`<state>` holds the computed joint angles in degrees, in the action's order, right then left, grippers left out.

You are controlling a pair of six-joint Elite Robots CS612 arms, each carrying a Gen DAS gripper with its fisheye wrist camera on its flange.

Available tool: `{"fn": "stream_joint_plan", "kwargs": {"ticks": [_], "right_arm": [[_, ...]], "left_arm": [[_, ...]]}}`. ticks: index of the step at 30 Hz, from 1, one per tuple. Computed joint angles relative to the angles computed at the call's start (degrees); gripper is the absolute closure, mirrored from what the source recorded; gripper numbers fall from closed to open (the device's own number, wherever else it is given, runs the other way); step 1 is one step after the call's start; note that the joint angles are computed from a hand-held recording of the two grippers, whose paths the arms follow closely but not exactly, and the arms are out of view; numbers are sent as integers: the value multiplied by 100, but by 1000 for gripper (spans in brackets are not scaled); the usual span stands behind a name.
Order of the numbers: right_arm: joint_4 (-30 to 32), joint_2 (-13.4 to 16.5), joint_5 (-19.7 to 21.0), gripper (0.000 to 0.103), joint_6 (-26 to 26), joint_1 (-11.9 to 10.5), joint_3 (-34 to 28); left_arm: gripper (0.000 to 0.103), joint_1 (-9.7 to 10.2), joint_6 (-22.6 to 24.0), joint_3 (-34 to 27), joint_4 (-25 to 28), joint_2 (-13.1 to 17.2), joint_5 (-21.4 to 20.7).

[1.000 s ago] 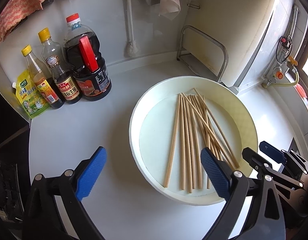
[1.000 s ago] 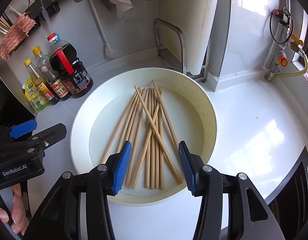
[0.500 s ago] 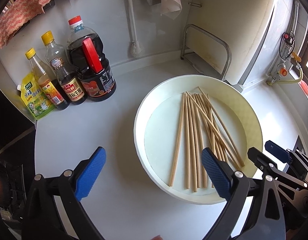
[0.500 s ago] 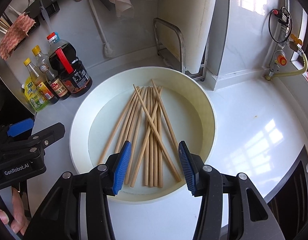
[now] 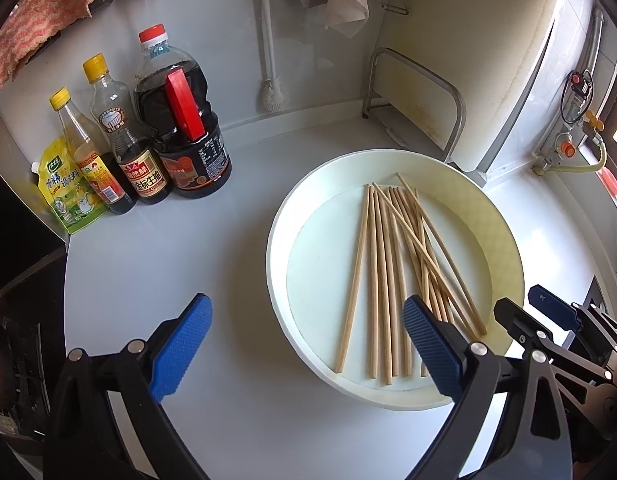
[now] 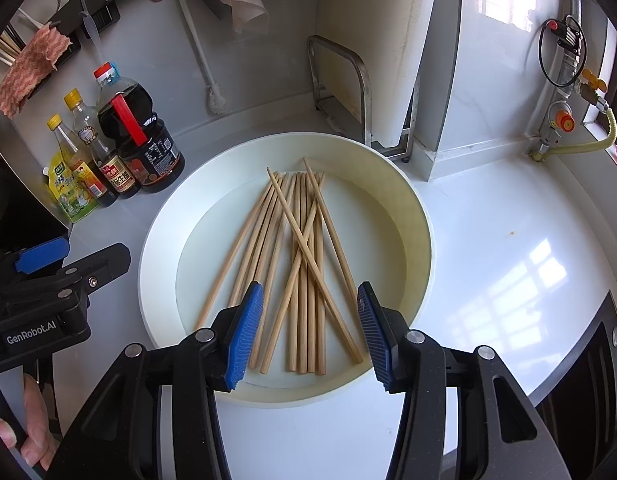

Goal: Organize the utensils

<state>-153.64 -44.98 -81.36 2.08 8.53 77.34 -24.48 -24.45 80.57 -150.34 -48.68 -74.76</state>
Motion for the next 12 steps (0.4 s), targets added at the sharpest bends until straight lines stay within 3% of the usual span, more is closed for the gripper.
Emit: {"fn": "stream_joint_plan", "kwargs": {"ticks": [12], "right_arm": [[21, 20, 3, 56, -24, 4, -28]], "left_arm": [[8, 22, -31, -35, 90, 18, -21]]}}
